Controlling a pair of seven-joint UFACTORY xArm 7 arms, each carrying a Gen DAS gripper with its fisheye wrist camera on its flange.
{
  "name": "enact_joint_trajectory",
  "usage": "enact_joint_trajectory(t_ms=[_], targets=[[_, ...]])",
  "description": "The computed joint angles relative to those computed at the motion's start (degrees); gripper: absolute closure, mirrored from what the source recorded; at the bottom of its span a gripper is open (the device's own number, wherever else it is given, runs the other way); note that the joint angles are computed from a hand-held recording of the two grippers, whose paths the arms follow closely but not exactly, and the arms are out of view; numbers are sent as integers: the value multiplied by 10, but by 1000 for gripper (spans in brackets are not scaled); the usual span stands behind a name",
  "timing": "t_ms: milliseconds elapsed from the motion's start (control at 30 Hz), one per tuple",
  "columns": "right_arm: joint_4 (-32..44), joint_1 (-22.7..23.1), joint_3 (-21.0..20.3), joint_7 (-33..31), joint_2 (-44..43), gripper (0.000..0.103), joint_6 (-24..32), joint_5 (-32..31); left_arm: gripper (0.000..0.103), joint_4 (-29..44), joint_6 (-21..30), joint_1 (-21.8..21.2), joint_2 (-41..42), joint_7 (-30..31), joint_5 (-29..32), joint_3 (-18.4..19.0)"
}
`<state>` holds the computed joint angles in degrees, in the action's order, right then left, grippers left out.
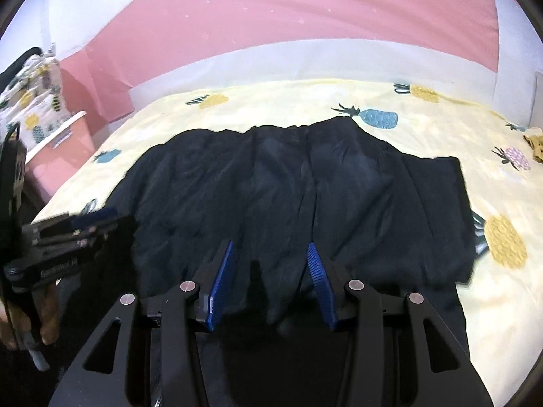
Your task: Fold large clothes
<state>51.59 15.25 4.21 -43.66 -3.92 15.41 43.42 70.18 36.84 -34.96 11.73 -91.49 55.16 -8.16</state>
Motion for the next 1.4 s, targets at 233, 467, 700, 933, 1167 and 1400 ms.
enact_joint_trajectory(t_ms=[233, 467, 700, 933, 1167, 1400], targets=[[-10, -13, 31, 58, 59, 58, 13, -69, 53, -29, 5, 0, 11, 4, 13, 4], [23, -35, 39, 54, 83, 58, 52, -36, 53, 2, 16, -2, 40, 14, -9, 17], [-3, -45, -4, -62, -16, 57, 79, 65, 53, -58, 8, -7, -38, 5, 11, -7], [87, -74, -21, 18, 74, 57, 38, -27, 53, -45, 2, 26, -35, -48, 37, -19], [87, -107, 18, 63, 119, 57, 31, -70, 53, -27, -10, 14, 11, -38, 26, 3], [15, -115, -4, 12, 6, 56, 65, -16, 53, -93, 37, -2, -85, -70, 54, -26]])
